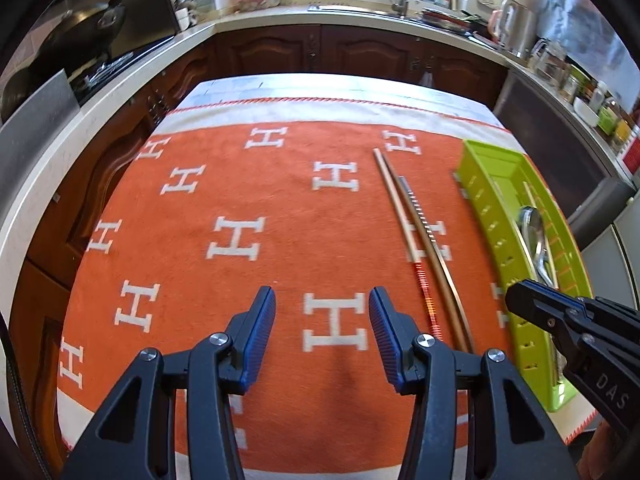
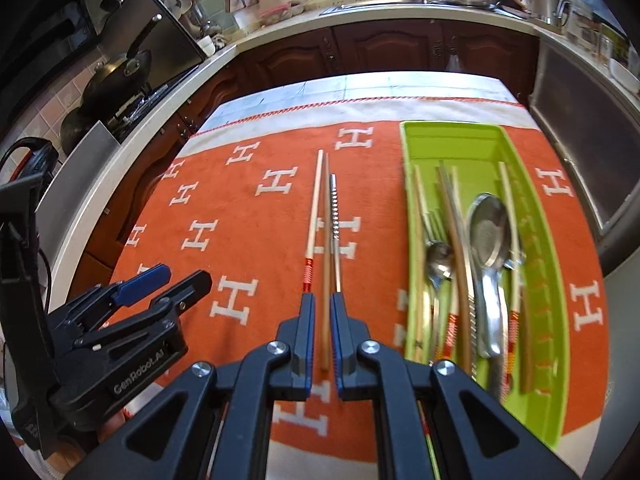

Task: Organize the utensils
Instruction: 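Grasp a red-banded chopstick with the right tool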

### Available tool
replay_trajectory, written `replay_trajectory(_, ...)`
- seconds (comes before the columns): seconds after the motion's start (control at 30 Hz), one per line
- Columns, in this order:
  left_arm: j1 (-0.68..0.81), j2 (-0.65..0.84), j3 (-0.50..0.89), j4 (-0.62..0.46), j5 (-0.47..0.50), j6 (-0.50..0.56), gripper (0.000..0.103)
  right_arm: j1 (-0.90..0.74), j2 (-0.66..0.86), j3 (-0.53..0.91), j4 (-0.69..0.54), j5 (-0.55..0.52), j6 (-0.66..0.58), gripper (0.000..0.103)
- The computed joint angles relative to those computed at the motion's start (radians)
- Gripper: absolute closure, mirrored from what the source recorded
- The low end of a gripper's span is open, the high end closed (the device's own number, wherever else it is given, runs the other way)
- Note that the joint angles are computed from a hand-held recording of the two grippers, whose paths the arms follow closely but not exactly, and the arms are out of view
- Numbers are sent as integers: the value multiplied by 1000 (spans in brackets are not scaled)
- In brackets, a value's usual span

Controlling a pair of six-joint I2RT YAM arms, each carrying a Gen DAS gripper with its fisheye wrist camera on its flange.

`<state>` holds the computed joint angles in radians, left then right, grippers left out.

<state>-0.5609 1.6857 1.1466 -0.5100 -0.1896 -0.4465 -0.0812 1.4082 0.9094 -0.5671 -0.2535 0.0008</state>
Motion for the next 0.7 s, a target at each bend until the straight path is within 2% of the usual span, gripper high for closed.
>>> replay_trajectory(0.2,52,23,-19,39,41,18,56,60,155,77,13,-2,43,95)
replay_trajectory(0.57,122,67,-26,79,91,48,56,123,293,119,49,56,87,95)
replay_trajectory(0.7,138,84,-23,85,104,52,56,144,331,146,53,96,101,83)
